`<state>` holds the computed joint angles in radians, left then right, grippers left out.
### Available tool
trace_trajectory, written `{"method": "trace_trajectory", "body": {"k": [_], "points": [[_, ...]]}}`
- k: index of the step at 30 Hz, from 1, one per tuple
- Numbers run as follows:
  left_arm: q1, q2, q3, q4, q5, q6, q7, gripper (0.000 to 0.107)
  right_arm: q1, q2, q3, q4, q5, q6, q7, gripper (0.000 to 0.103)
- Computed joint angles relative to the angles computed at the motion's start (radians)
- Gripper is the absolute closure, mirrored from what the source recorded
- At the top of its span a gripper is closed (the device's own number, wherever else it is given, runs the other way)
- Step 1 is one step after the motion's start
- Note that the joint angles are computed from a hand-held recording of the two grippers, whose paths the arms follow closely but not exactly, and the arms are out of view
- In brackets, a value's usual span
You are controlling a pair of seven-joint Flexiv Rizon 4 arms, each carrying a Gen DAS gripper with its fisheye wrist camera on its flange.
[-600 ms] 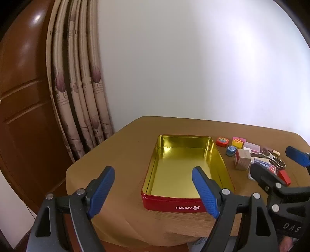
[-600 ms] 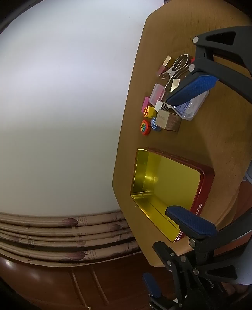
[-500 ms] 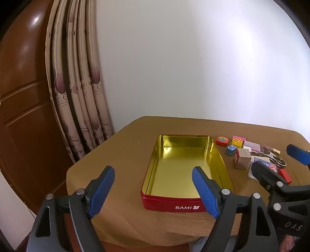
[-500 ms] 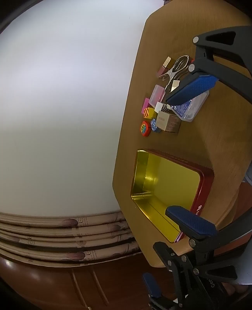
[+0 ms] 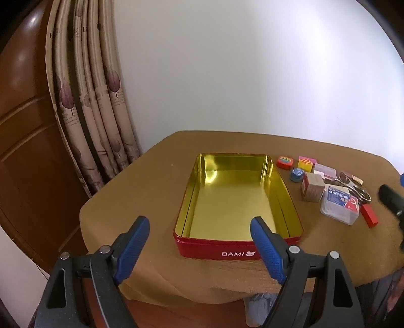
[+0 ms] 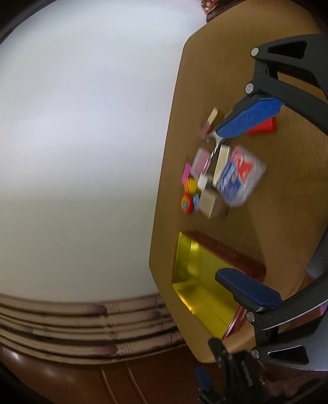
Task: Organize rigid objects
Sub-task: 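Move the left gripper toward the red block beside the items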
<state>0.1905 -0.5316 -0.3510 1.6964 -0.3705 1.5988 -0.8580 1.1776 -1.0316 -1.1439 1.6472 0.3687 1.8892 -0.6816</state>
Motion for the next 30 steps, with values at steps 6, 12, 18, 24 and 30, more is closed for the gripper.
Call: {"method": "trace_trajectory", "body": {"k": [6, 12, 18, 24, 30], "points": [[-0.101, 0.001, 0.117, -0.035, 0.010, -0.081, -0.053, 0.022, -0.047, 0.001, 0.020, 0.065, 0.010, -0.022, 0.036, 0.000], [-0.145, 0.021, 0.175, -0.055, -0.018, -0.244, -0.100, 0.022, -0.121, 0.024, 0.077, 0.121, -0.022, -0.046, 0.092, 0.000], [-0.180, 0.045, 0.187, -0.017, -0.005, -0.239, -0.069, 0.022, -0.204, 0.040, 0.133, 0.142, -0.071, -0.076, 0.158, 0.000], [-0.261, 0.049, 0.245, -0.029, 0.065, -0.301, -0.108, 0.022, -0.285, 0.050, 0.193, 0.135, -0.130, -0.075, 0.166, 0.000], [-0.279, 0.041, 0.222, -0.092, 0.058, -0.470, -0.098, 0.022, -0.358, 0.075, 0.268, 0.127, -0.155, -0.062, 0.120, 0.000]]}}
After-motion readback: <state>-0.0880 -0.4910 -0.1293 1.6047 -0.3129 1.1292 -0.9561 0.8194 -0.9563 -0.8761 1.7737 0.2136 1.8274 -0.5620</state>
